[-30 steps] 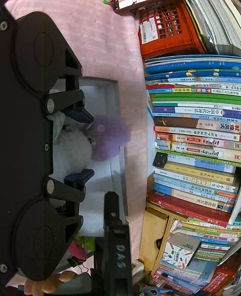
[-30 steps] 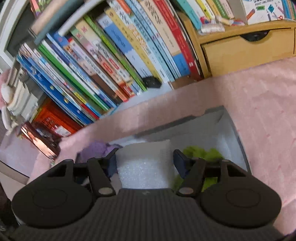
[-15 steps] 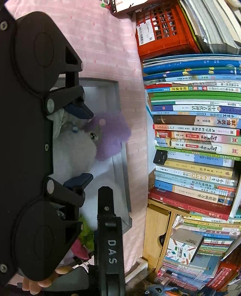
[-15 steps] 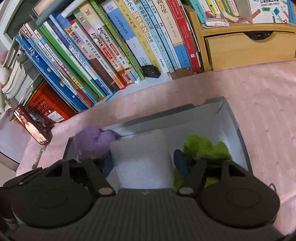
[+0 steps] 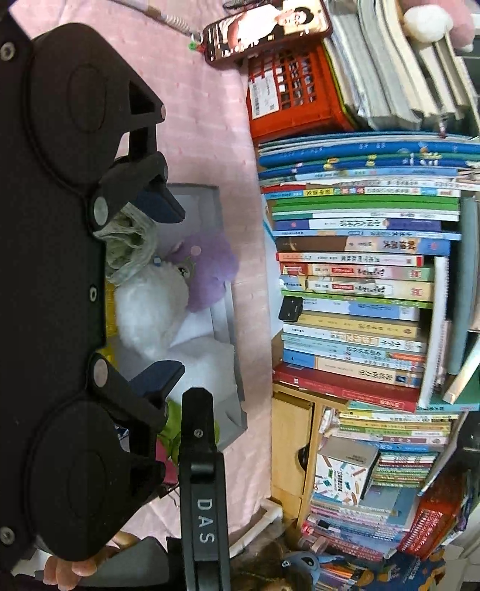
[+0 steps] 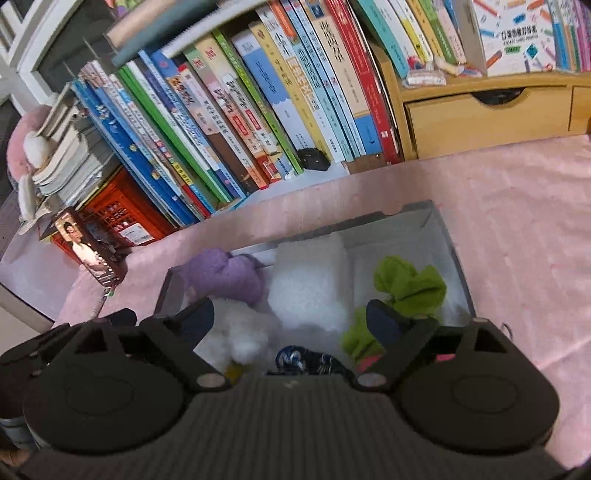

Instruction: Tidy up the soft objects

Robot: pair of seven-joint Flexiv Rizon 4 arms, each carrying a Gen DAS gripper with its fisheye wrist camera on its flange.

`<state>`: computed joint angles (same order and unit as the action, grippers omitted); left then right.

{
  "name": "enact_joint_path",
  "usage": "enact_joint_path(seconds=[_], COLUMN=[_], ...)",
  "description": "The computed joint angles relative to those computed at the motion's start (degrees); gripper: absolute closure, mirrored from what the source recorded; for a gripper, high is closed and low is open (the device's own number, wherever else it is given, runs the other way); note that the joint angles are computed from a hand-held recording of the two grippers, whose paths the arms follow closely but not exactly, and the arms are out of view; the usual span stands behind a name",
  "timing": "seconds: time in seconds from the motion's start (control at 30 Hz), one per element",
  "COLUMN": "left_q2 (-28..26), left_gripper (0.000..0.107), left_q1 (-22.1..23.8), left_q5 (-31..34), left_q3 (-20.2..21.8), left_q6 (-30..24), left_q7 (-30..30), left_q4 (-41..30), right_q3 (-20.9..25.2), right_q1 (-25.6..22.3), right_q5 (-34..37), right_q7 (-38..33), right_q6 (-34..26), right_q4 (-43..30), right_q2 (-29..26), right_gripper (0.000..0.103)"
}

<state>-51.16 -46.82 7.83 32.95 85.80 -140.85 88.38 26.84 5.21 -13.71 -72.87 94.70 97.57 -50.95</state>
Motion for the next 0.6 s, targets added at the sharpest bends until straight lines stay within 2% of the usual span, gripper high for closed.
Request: enact_joint_path(seconds=[0.3, 0.6], left_q2=[3.07, 4.20], left_gripper=[0.024, 0.021], left_q1=[-7.56, -17.34], left_q5=[2.39, 4.72], left_q3=[6.30, 13.93], left_q6=[0.48, 1.27], left_q7=[-5.02, -10.79], left_q4=[4.50, 8.78], right_q3=[-6.79, -18.65], right_q1=[4.38, 13.75], right_q5=[-1.53, 0.56], right_q7=[0.18, -1.68], right_q6=[9.53, 22.66], right_q4=[9.62, 21.13], right_q2=[7.13, 14.12], right_gripper=[0.007, 0.004])
